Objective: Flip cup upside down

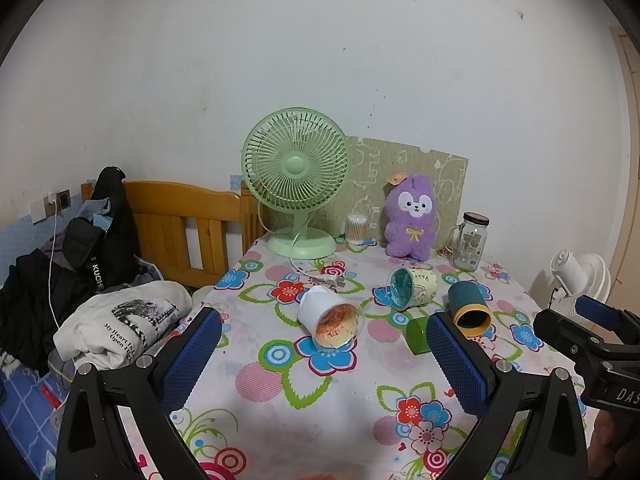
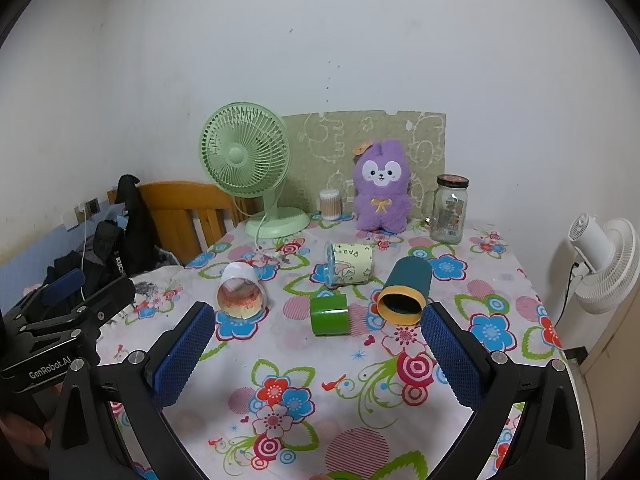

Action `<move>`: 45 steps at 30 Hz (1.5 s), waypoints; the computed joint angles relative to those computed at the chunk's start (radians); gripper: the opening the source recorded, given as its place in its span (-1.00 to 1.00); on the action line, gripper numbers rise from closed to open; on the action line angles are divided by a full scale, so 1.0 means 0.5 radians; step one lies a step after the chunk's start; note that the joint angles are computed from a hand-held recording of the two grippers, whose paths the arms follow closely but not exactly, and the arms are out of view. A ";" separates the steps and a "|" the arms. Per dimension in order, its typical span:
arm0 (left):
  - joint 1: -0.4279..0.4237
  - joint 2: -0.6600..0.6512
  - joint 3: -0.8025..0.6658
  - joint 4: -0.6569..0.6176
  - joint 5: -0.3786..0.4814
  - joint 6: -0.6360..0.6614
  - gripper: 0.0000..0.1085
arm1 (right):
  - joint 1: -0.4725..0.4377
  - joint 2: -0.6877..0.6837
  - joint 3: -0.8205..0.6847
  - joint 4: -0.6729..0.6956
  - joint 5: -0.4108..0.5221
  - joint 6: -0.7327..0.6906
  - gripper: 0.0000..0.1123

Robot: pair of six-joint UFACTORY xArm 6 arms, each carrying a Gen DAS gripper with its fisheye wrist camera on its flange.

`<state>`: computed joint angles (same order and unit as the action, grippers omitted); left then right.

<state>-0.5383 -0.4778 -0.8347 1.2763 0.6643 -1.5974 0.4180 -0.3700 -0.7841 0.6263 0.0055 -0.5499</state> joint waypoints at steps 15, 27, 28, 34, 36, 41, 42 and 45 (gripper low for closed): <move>0.192 0.017 0.073 -0.149 -0.172 0.086 0.89 | 0.003 0.211 -0.163 -0.462 0.146 0.391 0.83; 0.489 0.182 0.065 -0.409 -0.433 0.391 0.89 | 0.102 0.690 -0.710 -0.925 0.438 0.632 0.83; 0.510 0.199 0.059 -0.423 -0.458 0.420 0.89 | 0.115 0.747 -0.782 -0.912 0.478 0.608 0.83; 0.617 0.328 -0.007 -0.611 -0.561 0.689 0.89 | 0.174 1.093 -1.242 -0.839 0.775 0.494 0.83; 0.643 0.387 -0.045 -0.670 -0.566 0.769 0.89 | 0.187 1.227 -1.425 -0.905 0.891 0.551 0.83; 0.685 0.507 -0.128 -0.821 -0.528 0.930 0.89 | 0.200 1.595 -1.958 -0.889 1.253 0.581 0.83; 0.694 0.524 -0.136 -0.851 -0.535 0.961 0.89 | 0.197 1.672 -2.075 -0.868 1.342 0.585 0.83; 0.719 0.541 -0.138 -0.907 -0.553 1.020 0.89 | 0.184 1.883 -2.393 -0.834 1.572 0.607 0.83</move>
